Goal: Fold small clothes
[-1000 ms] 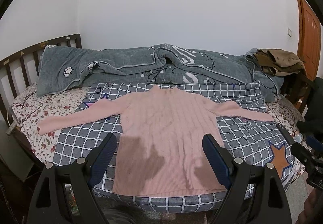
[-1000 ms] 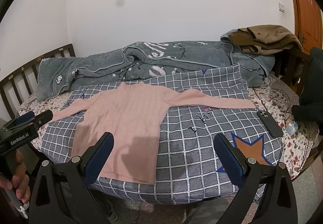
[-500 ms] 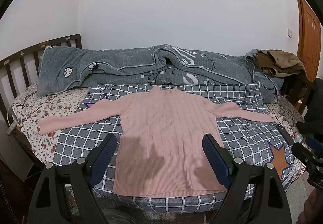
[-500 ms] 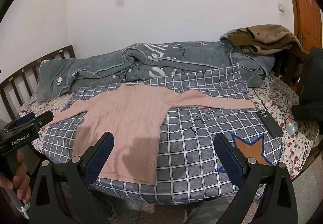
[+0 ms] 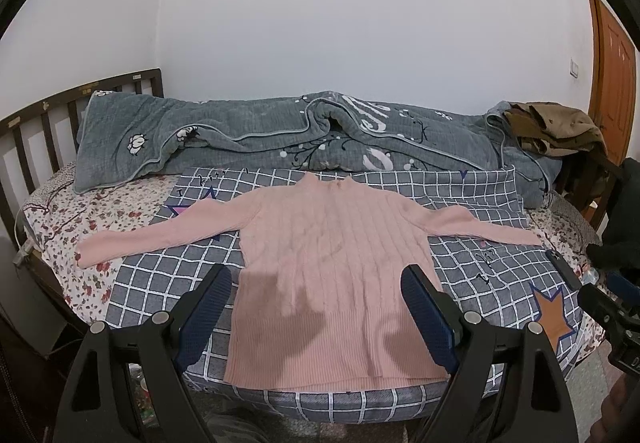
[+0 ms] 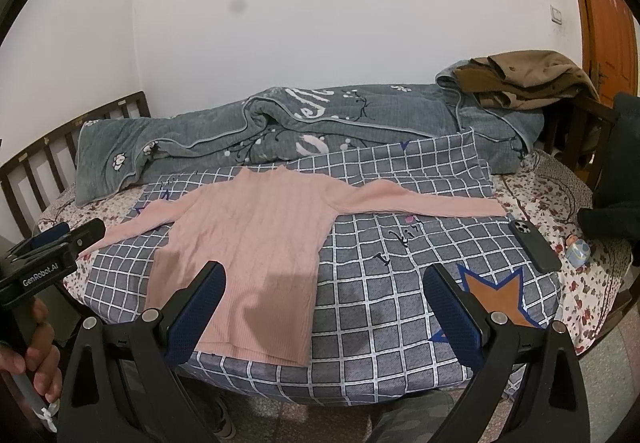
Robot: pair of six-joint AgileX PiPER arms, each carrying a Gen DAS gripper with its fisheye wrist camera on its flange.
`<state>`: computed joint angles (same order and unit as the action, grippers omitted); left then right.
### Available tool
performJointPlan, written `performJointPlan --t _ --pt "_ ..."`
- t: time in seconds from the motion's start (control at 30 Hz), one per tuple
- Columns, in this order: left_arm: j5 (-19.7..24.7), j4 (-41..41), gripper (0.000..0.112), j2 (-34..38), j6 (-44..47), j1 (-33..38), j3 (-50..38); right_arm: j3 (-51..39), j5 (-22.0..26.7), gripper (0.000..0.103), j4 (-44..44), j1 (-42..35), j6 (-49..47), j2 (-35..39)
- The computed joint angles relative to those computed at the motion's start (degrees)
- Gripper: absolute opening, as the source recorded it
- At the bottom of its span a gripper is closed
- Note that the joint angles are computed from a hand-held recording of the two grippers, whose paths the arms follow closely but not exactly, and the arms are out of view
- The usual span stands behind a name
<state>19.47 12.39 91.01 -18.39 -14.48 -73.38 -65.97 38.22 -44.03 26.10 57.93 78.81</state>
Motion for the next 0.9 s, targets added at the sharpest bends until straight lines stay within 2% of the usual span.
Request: performJointPlan --t 0.43,0.63,0.7,0.9 --pt "0.03 2.95 0.086 -0.02 -2.64 -0.10 -0.22 0.15 0.45 0.098 -1.02 0.51 0.30 -0.01" --pt "-0.90 6.94 0.087 0.38 -5.49 0.36 -0.45 -0.90 0.72 0.098 -2.22 0.66 0.31 1.75" --pt "-1.28 9.12 0.091 0.86 -7.49 0.70 -0.68 -1.23 0.10 0.098 -2.31 0.33 0.30 2.41" --pt "-1.72 15.49 0.093 4.72 -12.72 2.61 -2.44 -2.50 -4.52 0.098 0.25 -2.04 -2.35 5.62"
